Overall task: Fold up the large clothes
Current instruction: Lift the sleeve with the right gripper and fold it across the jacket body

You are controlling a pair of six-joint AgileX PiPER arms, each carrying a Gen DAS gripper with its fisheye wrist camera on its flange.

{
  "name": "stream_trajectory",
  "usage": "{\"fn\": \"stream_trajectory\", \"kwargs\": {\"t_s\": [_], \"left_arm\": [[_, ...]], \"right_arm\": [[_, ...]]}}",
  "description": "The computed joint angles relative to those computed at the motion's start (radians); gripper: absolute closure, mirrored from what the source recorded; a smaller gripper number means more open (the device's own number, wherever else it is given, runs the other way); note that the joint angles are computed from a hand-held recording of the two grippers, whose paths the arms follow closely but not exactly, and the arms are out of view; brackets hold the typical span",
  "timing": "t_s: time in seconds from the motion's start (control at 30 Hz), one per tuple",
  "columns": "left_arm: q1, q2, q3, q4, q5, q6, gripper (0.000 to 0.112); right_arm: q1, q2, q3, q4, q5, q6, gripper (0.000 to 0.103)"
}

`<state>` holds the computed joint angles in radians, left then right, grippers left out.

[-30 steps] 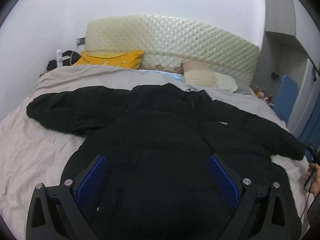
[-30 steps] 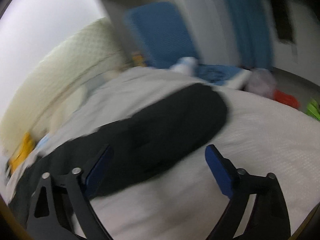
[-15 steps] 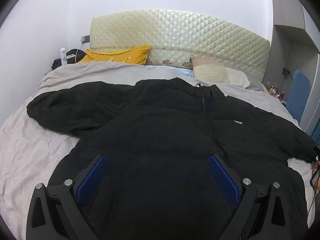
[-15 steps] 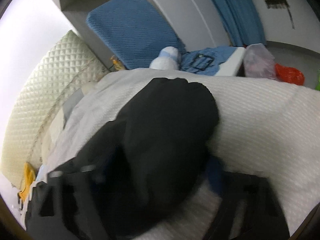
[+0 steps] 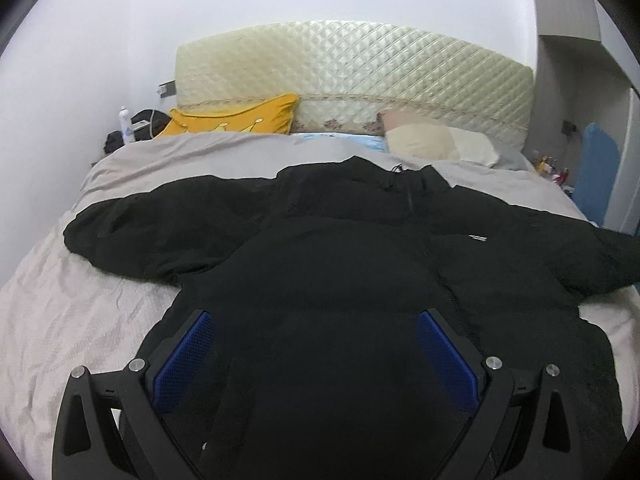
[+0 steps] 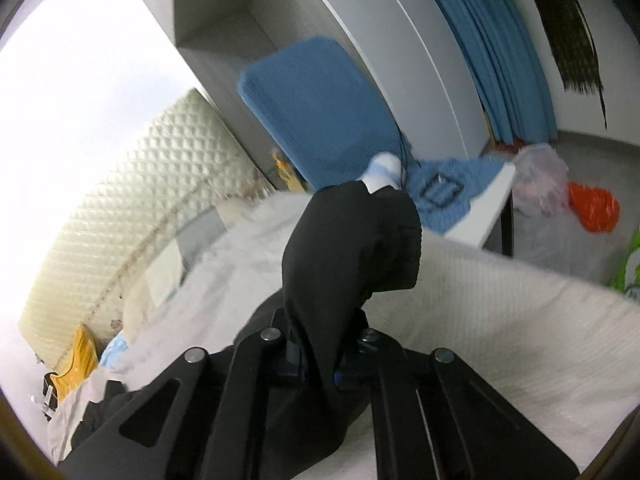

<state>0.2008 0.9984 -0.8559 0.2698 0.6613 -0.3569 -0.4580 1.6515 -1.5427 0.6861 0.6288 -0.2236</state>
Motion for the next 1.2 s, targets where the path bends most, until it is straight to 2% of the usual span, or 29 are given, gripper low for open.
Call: {"fn": "stream_trajectory", "kwargs": {"t_s": [0.1, 0.23, 0.3, 0.37, 0.43, 0.53, 0.6, 0.67, 0.8, 0.83, 0.93, 0.97, 1.03, 1.13, 1.2], "left_arm": [[0.004, -0.047, 0.001, 0.006, 0.0, 0.02, 0.01], [-0.028, -0.074, -0.041, 0.049, 0.063, -0.011, 0.01], [-0.012, -0.085, -0.069, -0.013, 0.105, 0.047, 0.01], [0.038, -0.067, -0.108, -0.131, 0.163, 0.157, 0.01], [0.082, -0.077, -0.112, -0.197, 0.181, 0.22, 0.01], [0.102, -0.098, -0.124, -0.19, 0.221, 0.236, 0.01], [0.162, -0.124, -0.137, -0.244, 0.239, 0.306, 0.01], [0.257, -0.142, -0.156, -0.335, 0.262, 0.41, 0.01], [0.523, -0.163, -0.185, -0.593, 0.3, 0.687, 0.01], [0.552, -0.166, -0.188, -0.612, 0.3, 0.708, 0.01], [0.54, -0.155, -0.227, -0.502, 0.295, 0.619, 0.01], [0.557, -0.153, -0.242, -0.512, 0.299, 0.639, 0.01], [0.672, -0.148, -0.271, -0.627, 0.341, 0.759, 0.01], [0.932, -0.125, -0.313, -0.857, 0.472, 0.981, 0.01], [1.03, -0.115, -0.322, -0.916, 0.513, 1.056, 0.01]], "right_arm": [[0.02, -0.016, -0.116, -0.084, 0.092, 0.083, 0.095], [0.101, -0.039, -0.304, -0.199, 0.203, 0.202, 0.095], [0.164, -0.038, -0.41, -0.27, 0.255, 0.265, 0.095], [0.251, -0.028, -0.531, -0.369, 0.309, 0.319, 0.095], [0.357, -0.012, -0.652, -0.461, 0.364, 0.379, 0.095], [0.509, -0.005, -0.754, -0.56, 0.398, 0.451, 0.095], [0.639, 0.006, -0.805, -0.663, 0.414, 0.51, 0.095], [0.743, 0.003, -0.799, -0.7, 0.391, 0.566, 0.095], [0.99, 0.045, -0.806, -0.88, 0.352, 0.665, 0.095], [1.049, 0.062, -0.811, -0.923, 0.348, 0.678, 0.095], [1.191, 0.102, -0.778, -1.014, 0.305, 0.706, 0.094], [1.222, 0.111, -0.761, -1.036, 0.291, 0.714, 0.094], [1.307, 0.138, -0.704, -1.092, 0.239, 0.746, 0.094], [1.398, 0.193, -0.665, -1.108, 0.196, 0.785, 0.094], [1.445, 0.256, -0.693, -1.103, 0.193, 0.793, 0.094]]}}
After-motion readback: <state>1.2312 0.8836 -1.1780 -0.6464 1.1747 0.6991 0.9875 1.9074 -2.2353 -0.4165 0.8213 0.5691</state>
